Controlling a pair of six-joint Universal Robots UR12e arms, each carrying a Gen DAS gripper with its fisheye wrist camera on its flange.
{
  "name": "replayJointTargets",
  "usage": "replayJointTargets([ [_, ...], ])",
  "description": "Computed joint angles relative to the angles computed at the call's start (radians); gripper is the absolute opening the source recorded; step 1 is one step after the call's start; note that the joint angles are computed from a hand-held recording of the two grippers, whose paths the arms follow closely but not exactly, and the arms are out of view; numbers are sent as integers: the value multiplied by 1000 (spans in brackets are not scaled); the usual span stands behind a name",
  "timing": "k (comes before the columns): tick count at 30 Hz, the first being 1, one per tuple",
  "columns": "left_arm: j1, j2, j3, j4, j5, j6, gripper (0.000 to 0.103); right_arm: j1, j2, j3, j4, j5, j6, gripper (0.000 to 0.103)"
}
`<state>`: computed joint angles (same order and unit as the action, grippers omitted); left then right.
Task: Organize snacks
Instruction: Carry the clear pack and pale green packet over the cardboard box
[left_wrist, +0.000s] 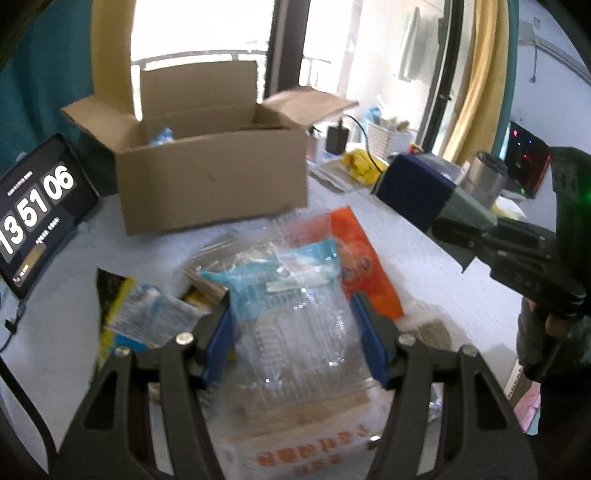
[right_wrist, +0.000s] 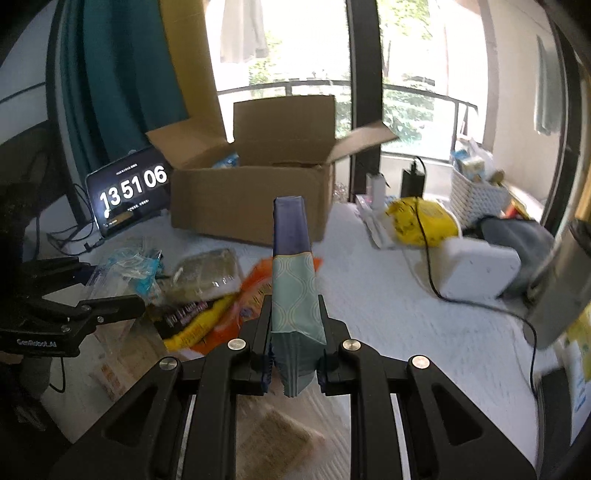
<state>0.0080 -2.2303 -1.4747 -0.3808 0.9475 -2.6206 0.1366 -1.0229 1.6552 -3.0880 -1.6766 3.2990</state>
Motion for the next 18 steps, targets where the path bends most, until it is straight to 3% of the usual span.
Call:
replayJointTargets([
  [18,28,-105,198,108,-2,-101,62,-8,109,-228,68,34,-85,20],
])
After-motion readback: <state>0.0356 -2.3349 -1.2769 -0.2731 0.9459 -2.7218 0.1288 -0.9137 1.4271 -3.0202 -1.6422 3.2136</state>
